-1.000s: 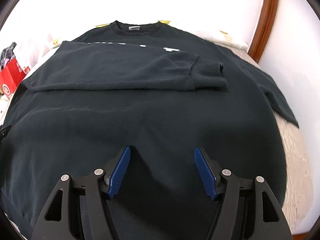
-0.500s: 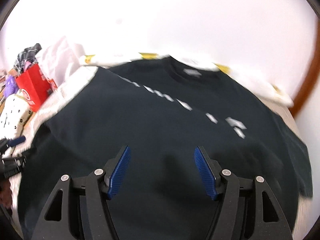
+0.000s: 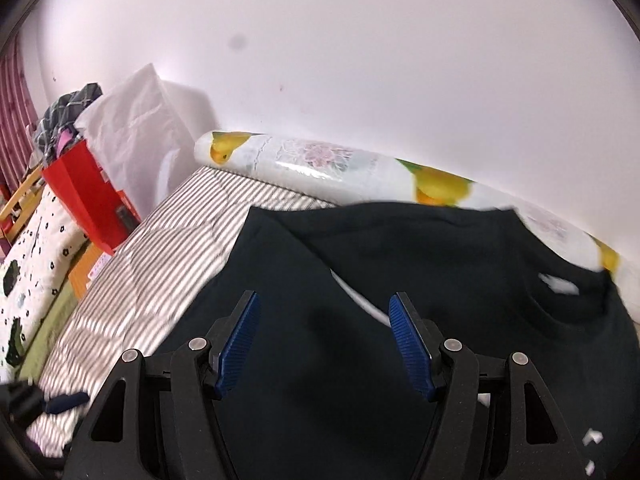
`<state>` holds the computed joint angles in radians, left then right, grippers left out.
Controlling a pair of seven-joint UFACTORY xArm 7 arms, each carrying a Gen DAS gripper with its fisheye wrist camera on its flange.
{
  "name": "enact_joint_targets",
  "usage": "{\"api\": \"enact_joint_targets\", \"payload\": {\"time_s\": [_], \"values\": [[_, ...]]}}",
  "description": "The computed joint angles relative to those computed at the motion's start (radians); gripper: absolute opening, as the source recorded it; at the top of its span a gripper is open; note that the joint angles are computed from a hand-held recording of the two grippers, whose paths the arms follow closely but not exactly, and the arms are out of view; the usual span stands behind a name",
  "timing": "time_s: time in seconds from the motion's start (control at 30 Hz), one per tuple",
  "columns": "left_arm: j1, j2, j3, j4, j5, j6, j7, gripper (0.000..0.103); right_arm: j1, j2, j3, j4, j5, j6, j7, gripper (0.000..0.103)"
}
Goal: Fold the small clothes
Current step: 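Move the right tool to the other sleeve's cuff and grasp it, then fold the held sleeve across the chest with the right tool and release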
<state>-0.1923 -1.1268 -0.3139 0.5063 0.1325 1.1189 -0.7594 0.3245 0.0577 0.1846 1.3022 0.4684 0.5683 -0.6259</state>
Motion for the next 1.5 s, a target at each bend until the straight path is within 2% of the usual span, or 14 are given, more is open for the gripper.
{"api": "enact_joint_targets", "payload": {"time_s": [0.13, 0.2, 0.23, 0.3, 0.33, 0.43, 0.57, 0.73, 0.87, 0.97, 1.03, 1.07, 1.3, 1.5], "values": [[-0.013, -0.01, 0.02, -0.026, -0.016, -0.049, 0.004, 0.013, 0.014, 0.13, 0.02, 0.141, -0.04, 0.048, 0.038, 0.065], [-0.017, -0.018, 0.03, -0.037, -0.023, -0.069, 0.008, 0.009, 0.022, 0.193, 0.033, 0.21, -0.059, 0.077, 0.06, 0.06], [-0.018, -0.024, 0.033, -0.043, -0.026, -0.077, 0.01, 0.008, 0.023, 0.215, 0.038, 0.235, -0.064, 0.09, 0.066, 0.05], [-0.018, -0.039, 0.041, -0.052, -0.032, -0.084, 0.015, 0.007, 0.015, 0.258, 0.059, 0.293, -0.046, 0.144, 0.053, 0.018], [-0.018, -0.05, 0.048, -0.059, -0.037, -0.086, 0.015, 0.007, 0.002, 0.275, 0.084, 0.312, -0.049, 0.156, 0.046, 0.009], [-0.014, -0.082, 0.076, -0.082, -0.067, -0.092, 0.009, 0.007, 0.031, 0.273, 0.074, 0.297, -0.055, 0.08, 0.035, 0.008], [-0.008, -0.096, 0.082, -0.09, -0.094, -0.096, 0.008, 0.007, 0.053, 0.287, 0.068, 0.293, -0.107, 0.045, 0.075, 0.008], [0.005, -0.071, 0.056, -0.061, -0.092, -0.067, 0.0, 0.011, 0.015, 0.229, 0.067, 0.27, -0.073, 0.093, 0.098, 0.017], [0.005, -0.066, 0.039, -0.026, -0.095, -0.02, -0.02, 0.028, -0.04, 0.039, 0.034, 0.107, -0.007, 0.09, 0.028, 0.027], [0.001, -0.076, 0.01, 0.011, -0.098, 0.019, -0.047, 0.042, -0.079, -0.105, -0.039, 0.006, -0.004, 0.145, 0.003, 0.042], [-0.005, -0.081, -0.016, 0.041, -0.097, 0.044, -0.065, 0.057, -0.11, -0.209, -0.101, -0.082, 0.017, 0.162, -0.041, 0.044], [-0.006, -0.081, -0.027, 0.054, -0.095, 0.051, -0.072, 0.059, -0.129, -0.261, -0.135, -0.126, 0.013, 0.17, -0.06, 0.045], [-0.024, -0.004, -0.111, 0.174, -0.118, 0.081, -0.153, 0.059, -0.328, -0.436, -0.356, -0.297, -0.132, 0.134, -0.132, 0.057], [-0.032, 0.135, -0.17, 0.289, -0.118, 0.099, -0.224, 0.059, -0.526, -0.306, -0.511, -0.236, -0.165, 0.076, -0.221, 0.06]]}}
